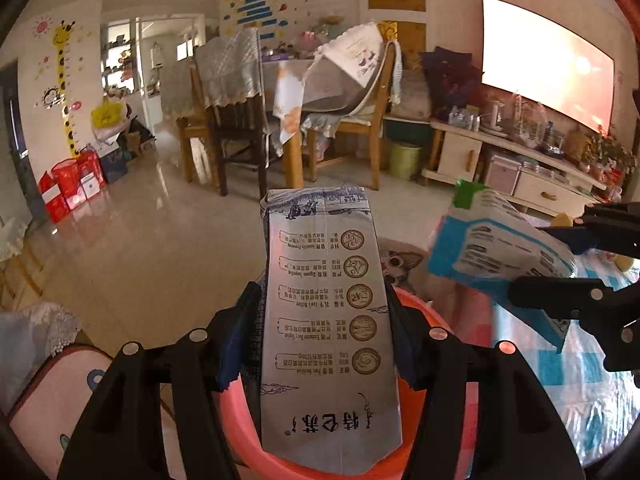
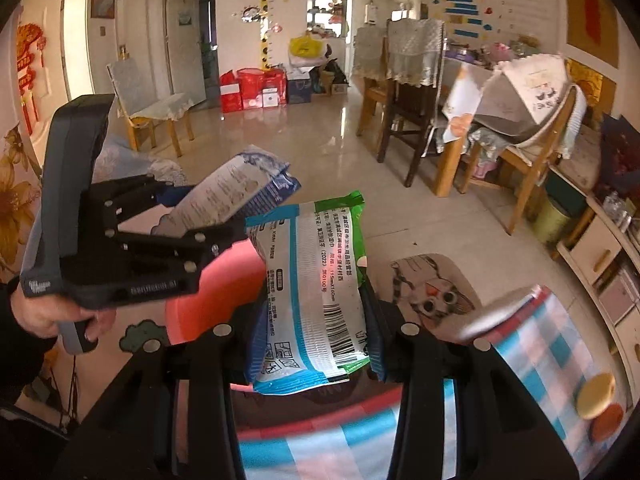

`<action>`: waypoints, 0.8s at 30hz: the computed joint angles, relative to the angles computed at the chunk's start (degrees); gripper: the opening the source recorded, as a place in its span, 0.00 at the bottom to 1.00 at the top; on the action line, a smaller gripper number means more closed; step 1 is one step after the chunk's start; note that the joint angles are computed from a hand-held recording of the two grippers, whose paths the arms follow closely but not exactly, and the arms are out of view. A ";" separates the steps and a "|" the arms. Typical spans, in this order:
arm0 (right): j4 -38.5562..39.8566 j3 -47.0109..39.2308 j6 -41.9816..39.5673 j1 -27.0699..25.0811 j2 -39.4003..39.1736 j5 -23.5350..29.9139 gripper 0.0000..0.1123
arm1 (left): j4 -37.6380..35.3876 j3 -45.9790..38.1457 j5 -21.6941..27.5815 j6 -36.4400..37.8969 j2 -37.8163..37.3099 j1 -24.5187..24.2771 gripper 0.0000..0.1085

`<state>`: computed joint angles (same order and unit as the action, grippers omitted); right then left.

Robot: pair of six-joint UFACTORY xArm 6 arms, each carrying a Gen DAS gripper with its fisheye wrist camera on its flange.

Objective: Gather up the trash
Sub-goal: 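Open both grippers to drop the packet and snack bag into the bucket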

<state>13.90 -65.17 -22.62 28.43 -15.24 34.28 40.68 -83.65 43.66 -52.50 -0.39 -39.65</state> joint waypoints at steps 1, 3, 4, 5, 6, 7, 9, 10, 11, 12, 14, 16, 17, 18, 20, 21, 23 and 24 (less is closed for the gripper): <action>-0.09 -0.68 0.33 0.28 0.98 -0.16 0.38 | -0.47 0.76 -0.88 0.34 -0.21 0.83 0.55; 0.09 -2.35 1.09 0.77 3.29 -0.45 0.38 | -0.48 0.92 -1.56 0.21 0.24 1.45 0.55; 0.05 -3.00 1.55 1.00 4.33 -0.69 0.38 | -0.43 1.54 -2.42 0.10 0.08 2.06 0.55; -0.24 -3.49 2.00 1.13 4.99 -0.80 0.38 | -0.27 1.95 -2.83 -0.13 -0.05 2.40 0.55; -0.75 -3.87 2.60 1.31 5.69 -1.11 0.38 | -0.11 2.48 -3.30 -0.46 -0.27 2.78 0.55; -0.89 -4.16 2.96 1.39 6.25 -1.37 0.38 | 0.11 3.02 -3.76 -0.91 -0.51 3.09 0.55; -1.18 -4.50 3.67 1.57 7.00 -1.75 0.38 | 0.25 3.58 -4.17 -1.51 -0.68 3.48 0.55; -1.14 -5.14 3.73 1.50 7.75 -1.80 0.38 | 0.35 3.78 -4.32 -1.84 -0.67 3.50 0.55; -1.23 -5.16 3.96 1.57 8.02 -1.99 0.38 | 0.19 4.05 -4.65 -2.02 -0.63 3.67 0.55; -1.12 -4.97 3.97 1.54 8.13 -2.11 0.38 | 0.15 4.45 -4.94 -2.17 -0.67 3.81 0.55; -1.25 -4.36 4.45 1.69 8.15 -2.28 0.38 | 0.18 4.67 -5.32 -2.38 -0.27 3.83 0.55; -0.91 -4.70 4.17 1.58 8.83 -2.18 0.38 | -0.08 4.96 -5.81 -2.36 0.16 3.92 0.55; -0.87 -4.75 4.13 1.58 9.10 -2.21 0.38 | -0.11 5.39 -5.97 -2.50 0.08 3.88 0.55; -0.80 -4.74 4.06 1.57 9.28 -2.23 0.38 | -0.36 5.45 -6.17 -2.30 0.21 4.00 0.55; -0.35 -4.65 3.77 1.55 9.52 -2.42 0.38 | -0.60 5.71 -6.44 -2.27 0.46 4.08 0.55; 0.07 -4.67 3.56 1.53 9.71 -2.44 0.38 | -0.73 5.82 -6.72 -2.16 0.70 4.08 0.55; 0.58 -5.07 3.17 1.42 10.33 -1.98 0.38 | -1.11 5.72 -6.74 -1.85 1.30 3.90 0.49; 0.47 -5.12 3.14 1.37 10.64 -1.91 0.38 | -1.53 5.46 -6.41 -1.51 1.72 3.86 0.49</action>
